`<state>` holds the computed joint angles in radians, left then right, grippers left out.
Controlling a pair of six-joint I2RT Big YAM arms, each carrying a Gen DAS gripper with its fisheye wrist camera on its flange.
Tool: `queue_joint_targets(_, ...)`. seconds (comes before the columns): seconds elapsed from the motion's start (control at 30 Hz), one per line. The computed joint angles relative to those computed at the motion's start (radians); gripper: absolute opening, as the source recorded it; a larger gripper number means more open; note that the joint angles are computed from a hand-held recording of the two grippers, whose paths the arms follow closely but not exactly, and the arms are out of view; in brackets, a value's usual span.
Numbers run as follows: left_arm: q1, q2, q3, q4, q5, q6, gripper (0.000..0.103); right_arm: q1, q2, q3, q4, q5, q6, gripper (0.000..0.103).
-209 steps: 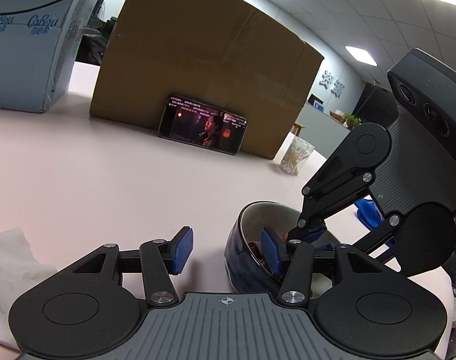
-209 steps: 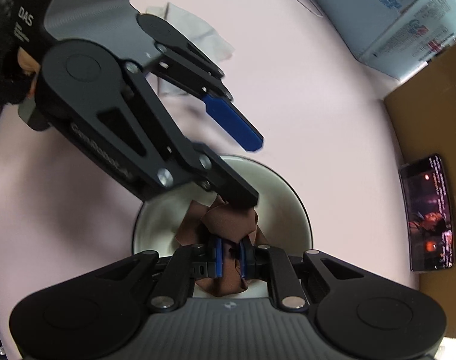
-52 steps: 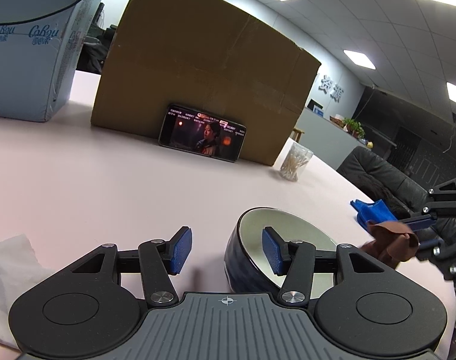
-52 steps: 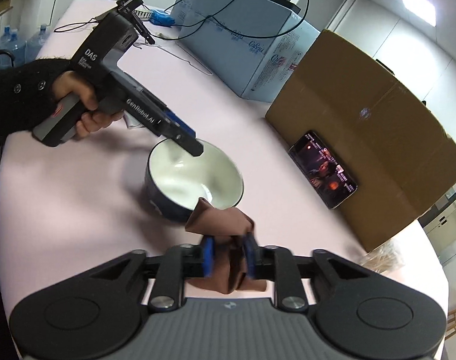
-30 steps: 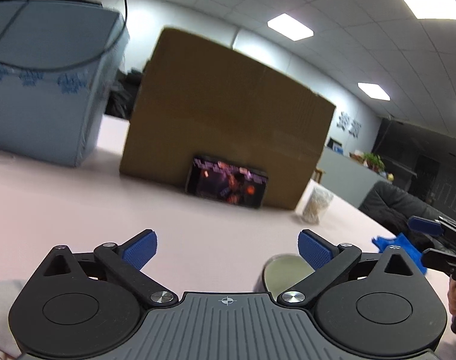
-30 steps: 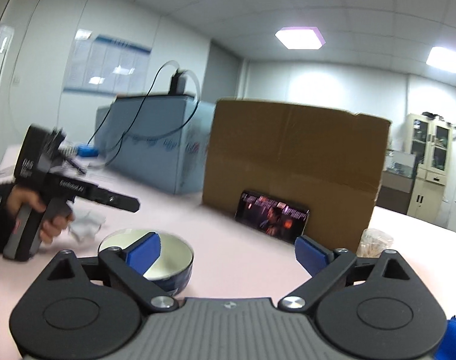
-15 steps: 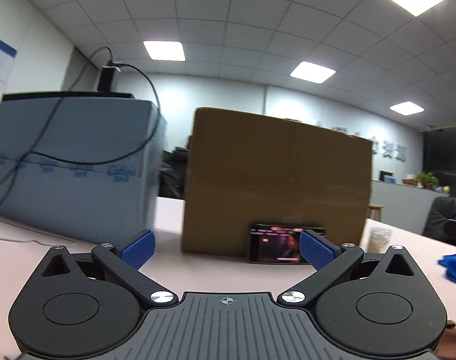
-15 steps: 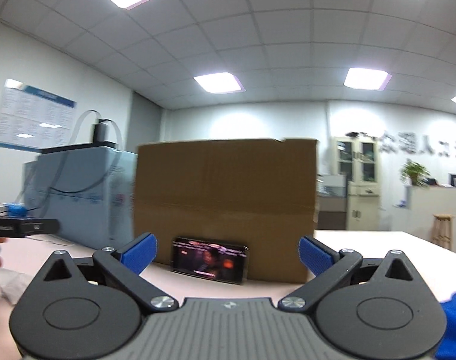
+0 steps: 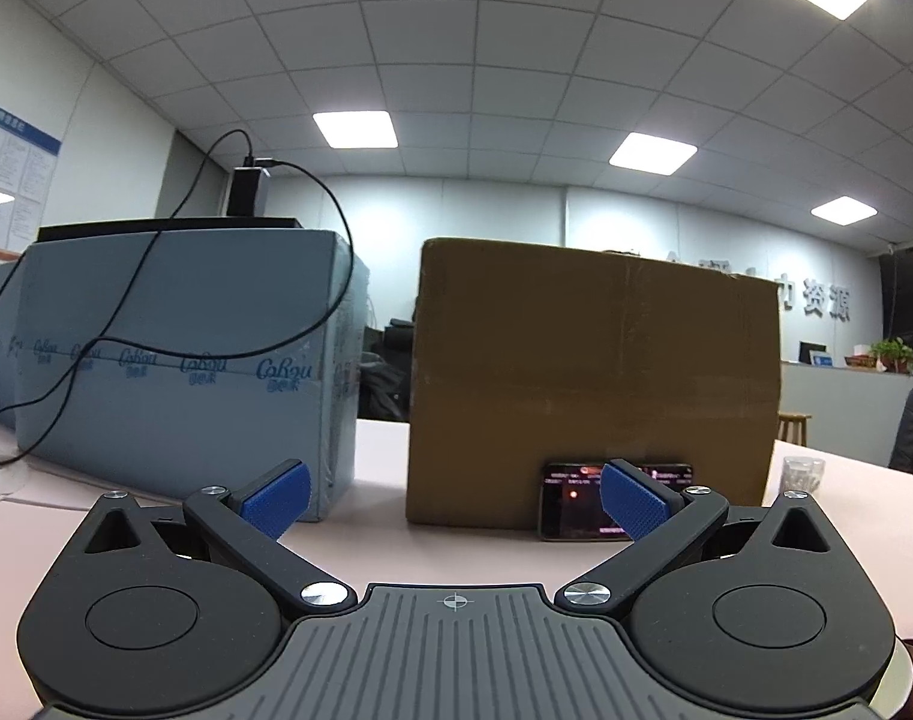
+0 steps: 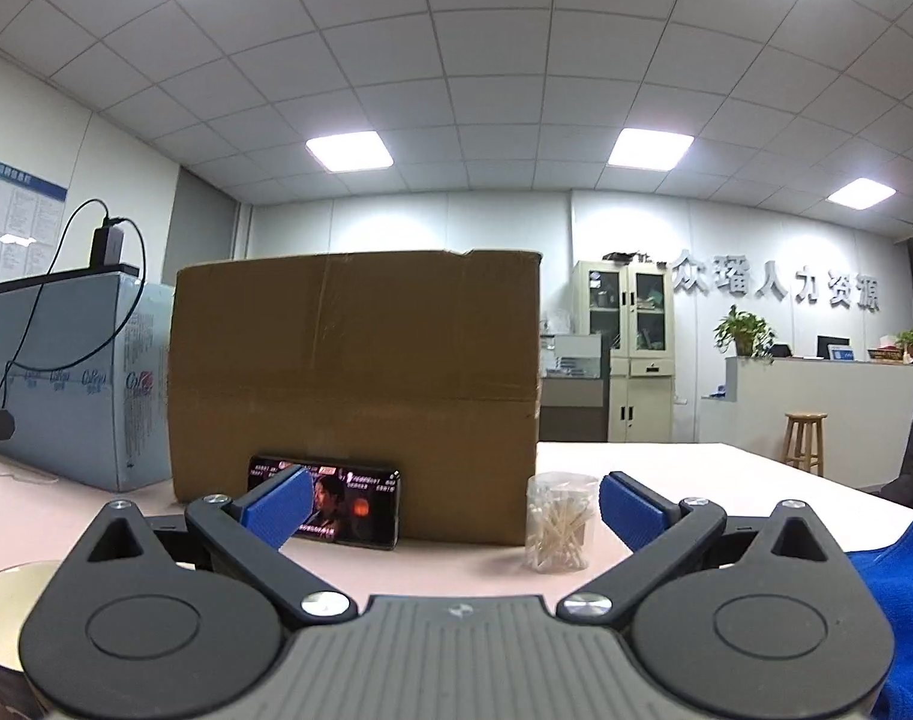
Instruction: Clean bowl
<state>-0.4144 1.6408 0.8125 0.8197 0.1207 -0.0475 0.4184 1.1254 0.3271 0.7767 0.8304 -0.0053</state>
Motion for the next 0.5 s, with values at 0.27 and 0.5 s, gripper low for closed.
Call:
queue_joint_targets(0.27,-0.006,-0.006,0.000,-0.022,-0.013,0.016,0.103,0.011,0.001,-0.016,0.051,0.005,-0.021,0.103)
queue_joint_targets(0.5,-0.010,-0.003,0.006,-0.026,-0.024,0.023,0.103,0.015,-0.045,-0.026,0.015,-0.013,-0.017,0.103)
